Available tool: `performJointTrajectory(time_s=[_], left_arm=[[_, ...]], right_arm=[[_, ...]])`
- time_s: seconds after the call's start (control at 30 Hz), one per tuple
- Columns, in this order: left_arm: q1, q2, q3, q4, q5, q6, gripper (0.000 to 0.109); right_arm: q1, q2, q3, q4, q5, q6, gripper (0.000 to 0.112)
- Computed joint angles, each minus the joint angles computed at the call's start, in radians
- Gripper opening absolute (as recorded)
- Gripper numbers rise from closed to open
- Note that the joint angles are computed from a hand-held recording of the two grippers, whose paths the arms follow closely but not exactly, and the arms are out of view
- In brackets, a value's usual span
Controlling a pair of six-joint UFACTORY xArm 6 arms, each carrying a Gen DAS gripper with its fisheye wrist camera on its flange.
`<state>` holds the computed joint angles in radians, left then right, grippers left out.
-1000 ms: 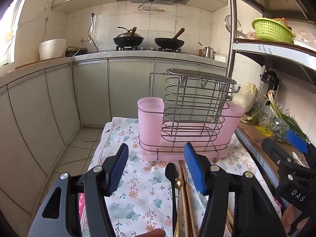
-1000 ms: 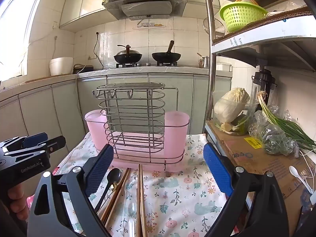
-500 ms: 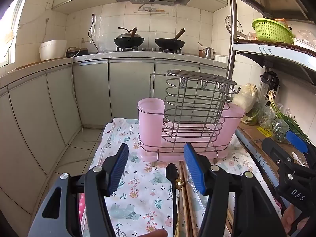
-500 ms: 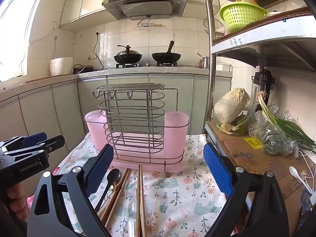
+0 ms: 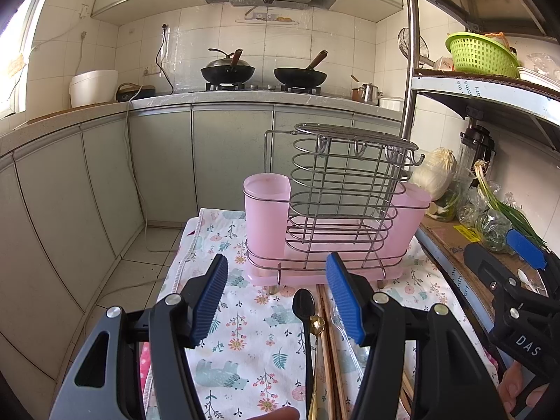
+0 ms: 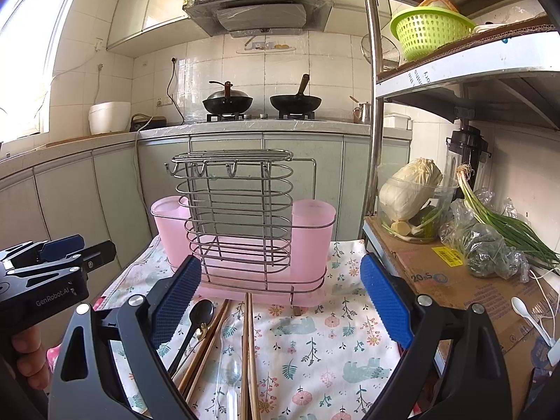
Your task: Organize utensils
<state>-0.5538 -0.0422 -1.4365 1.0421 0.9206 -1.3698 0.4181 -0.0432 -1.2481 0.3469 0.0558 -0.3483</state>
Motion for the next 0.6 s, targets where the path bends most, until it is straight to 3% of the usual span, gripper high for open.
performJointTrajectory(time_s=[0.6], left_arm=[[-0.003, 0.003, 0.012, 0.008, -0.001, -0.013, 0.058]], right_arm=[[0.003, -0.01, 0.008, 0.018, -0.012, -0.023, 0.093]])
